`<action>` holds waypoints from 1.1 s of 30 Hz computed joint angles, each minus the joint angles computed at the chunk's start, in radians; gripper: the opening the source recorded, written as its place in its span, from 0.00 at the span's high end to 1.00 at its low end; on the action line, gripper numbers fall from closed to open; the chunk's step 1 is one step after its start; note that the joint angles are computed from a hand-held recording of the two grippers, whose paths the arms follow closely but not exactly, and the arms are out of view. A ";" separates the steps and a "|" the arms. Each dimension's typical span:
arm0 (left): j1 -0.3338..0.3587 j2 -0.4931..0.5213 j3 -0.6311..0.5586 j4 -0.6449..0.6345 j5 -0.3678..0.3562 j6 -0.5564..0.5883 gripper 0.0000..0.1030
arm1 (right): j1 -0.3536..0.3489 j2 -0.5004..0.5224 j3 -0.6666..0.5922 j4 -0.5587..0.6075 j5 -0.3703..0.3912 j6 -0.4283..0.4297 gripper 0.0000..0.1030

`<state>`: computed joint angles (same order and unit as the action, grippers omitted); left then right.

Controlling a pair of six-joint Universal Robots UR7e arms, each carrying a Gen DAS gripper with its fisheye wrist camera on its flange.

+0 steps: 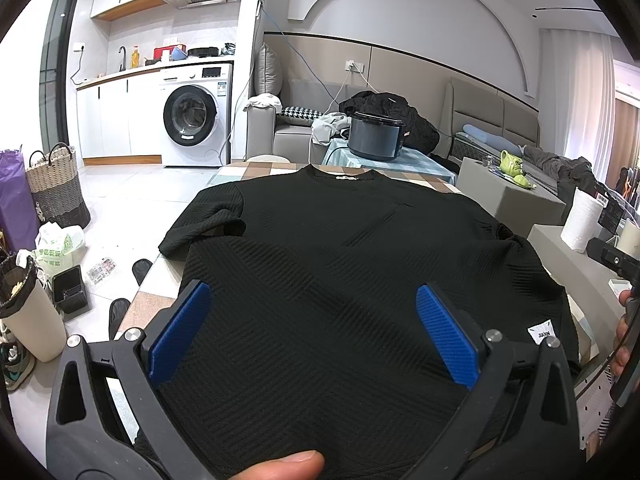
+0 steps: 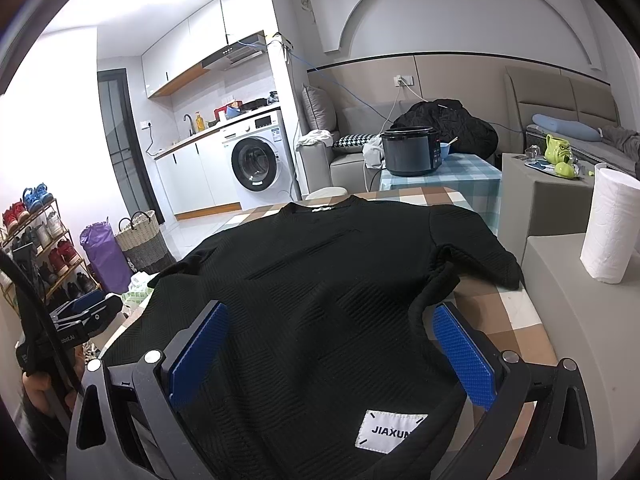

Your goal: Fold small clothes

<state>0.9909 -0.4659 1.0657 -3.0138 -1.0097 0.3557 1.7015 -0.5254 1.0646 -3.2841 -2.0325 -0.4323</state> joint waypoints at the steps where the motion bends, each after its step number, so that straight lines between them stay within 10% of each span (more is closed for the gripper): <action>1: 0.000 0.001 -0.001 0.000 0.000 0.000 0.01 | 0.000 0.000 0.000 0.000 0.001 -0.001 0.00; 19: -0.004 -0.029 0.005 -0.012 0.025 0.013 0.01 | 0.009 -0.004 -0.011 -0.002 0.010 0.012 0.00; 33: 0.042 0.044 -0.247 0.201 0.068 -0.098 0.01 | -0.022 0.016 -0.138 0.165 -0.043 0.320 0.00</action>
